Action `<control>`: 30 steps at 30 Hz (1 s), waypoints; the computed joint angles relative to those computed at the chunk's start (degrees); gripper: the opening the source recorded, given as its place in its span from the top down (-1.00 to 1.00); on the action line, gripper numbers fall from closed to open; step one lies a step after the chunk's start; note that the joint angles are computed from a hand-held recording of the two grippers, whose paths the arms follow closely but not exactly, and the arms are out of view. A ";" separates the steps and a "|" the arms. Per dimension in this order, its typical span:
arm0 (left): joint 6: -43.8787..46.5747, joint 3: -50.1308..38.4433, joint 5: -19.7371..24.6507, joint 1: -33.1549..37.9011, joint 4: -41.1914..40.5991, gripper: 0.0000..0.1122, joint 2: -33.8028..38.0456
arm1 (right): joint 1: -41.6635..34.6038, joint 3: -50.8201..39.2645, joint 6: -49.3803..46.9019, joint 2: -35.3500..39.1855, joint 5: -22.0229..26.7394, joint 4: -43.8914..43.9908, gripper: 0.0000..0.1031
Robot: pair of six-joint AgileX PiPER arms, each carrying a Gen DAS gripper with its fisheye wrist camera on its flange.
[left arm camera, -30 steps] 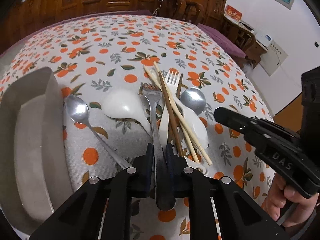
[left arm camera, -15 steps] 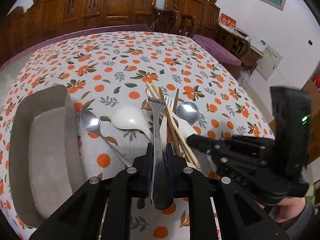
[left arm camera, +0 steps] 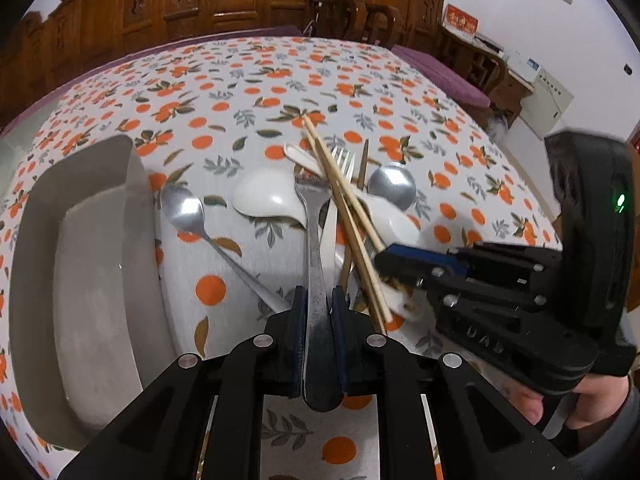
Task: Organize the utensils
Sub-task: 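Lift the fork with the left tool while the right tool pulls the chopstick free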
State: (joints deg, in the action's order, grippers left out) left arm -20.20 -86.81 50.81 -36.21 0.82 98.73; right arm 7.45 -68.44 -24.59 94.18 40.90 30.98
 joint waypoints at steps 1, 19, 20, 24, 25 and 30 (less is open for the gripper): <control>0.03 0.21 0.01 0.08 -0.23 0.79 0.07 | 0.10 0.09 -0.07 -0.01 -0.21 -0.06 0.80; 2.19 -7.96 4.37 2.28 -0.81 0.77 6.23 | -3.80 0.39 -3.33 -3.38 -0.95 4.29 0.89; 2.22 -9.02 4.81 2.34 -0.81 0.77 7.27 | -3.79 0.32 -3.17 -3.28 -0.90 4.07 0.89; 3.93 -11.63 4.98 3.27 -3.31 0.75 9.67 | -3.54 0.39 -3.20 -3.30 -1.22 3.95 0.89; 4.28 -12.66 5.52 3.50 -3.97 0.75 10.40 | -3.53 0.39 -3.21 -3.27 -1.25 4.04 0.89; 6.24 -16.46 7.23 3.59 -5.88 0.75 12.98 | -3.54 0.22 -2.70 -3.02 -1.30 3.63 0.89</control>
